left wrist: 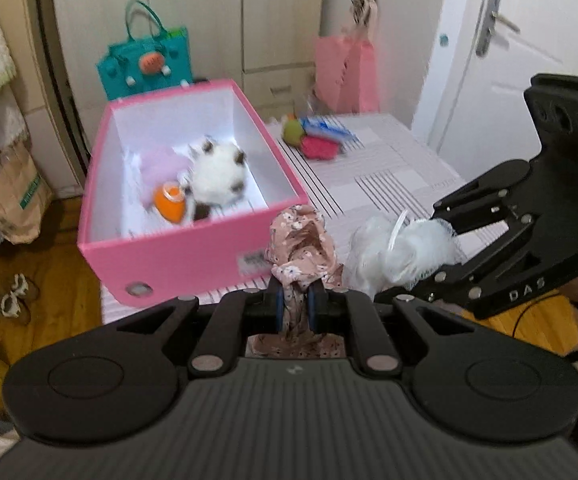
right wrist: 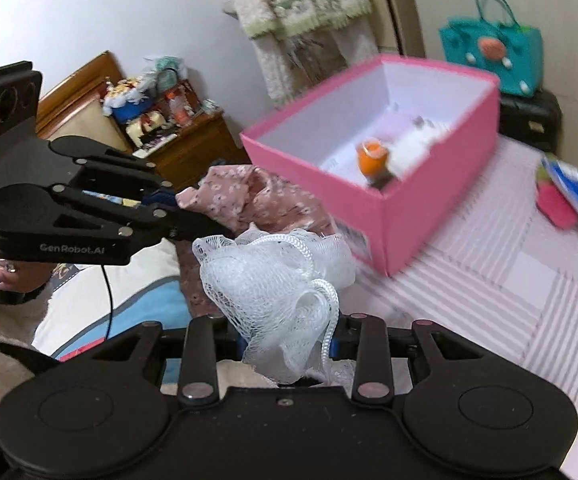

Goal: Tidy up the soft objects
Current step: 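Carry the floral cloth with the left gripper while the right gripper carries the mesh puff to the box, then lower the cloth and mesh puff into the pink box and open both grippers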

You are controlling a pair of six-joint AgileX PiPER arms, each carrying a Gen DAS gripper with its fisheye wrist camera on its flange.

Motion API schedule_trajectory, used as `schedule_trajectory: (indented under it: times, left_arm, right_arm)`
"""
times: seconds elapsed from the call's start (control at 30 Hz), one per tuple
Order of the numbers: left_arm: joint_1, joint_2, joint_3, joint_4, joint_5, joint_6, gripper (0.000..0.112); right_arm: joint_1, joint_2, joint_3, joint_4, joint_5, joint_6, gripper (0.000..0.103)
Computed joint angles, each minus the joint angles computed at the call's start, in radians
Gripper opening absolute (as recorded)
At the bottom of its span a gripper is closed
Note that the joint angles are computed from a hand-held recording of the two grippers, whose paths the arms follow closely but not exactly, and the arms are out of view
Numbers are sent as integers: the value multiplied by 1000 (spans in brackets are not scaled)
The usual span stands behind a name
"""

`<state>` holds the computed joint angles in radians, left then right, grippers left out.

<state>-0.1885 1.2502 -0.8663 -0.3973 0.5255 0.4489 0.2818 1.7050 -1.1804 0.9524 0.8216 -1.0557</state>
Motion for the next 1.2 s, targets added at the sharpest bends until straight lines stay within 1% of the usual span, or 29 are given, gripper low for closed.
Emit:
schedule_trajectory:
  times: [0.23,0.37,0.5,0.6,0.67,0.73,0.83,0.9,0.97,1.07,1.2]
  left_arm:
    - [91,-7,-39,-134,4,170,11]
    - [156,33,-83,-261,7,302,11]
    - [184,78,-140,-367,-13,401,11]
    - [185,124,-195,-424,-27,469,11]
    - [179,158,-225,-425,-57,478,11]
    - [188,207,-266,-435,-61,481,11]
    - [205,290,-321,-428,-74,455,11]
    - [210,343,-352,-382,-80,420,11]
    - [210,399,-392,-304,-73,327,11]
    - [209,458,-439,-243,-45,274,12]
    - [210,496,-451,-181,-51,225,13]
  right_arm:
    - [54,60,-165,-50,-3,88,40]
    - [54,117,-277,-63,14,128,40]
    - [75,164,-371,-79,-23,159,40]
    - [89,214,-475,-113,-39,209,41]
    - [96,250,-544,-147,-54,245,41]
    - [97,299,-625,-180,-54,281,42]
    - [93,396,-765,-221,-8,349,42]
    - [97,466,-854,-259,19,399,43]
    - [108,534,-943,-311,51,457,44]
    - [126,582,-990,-366,59,475,46]
    - [140,635,-1058,-426,84,525,47]
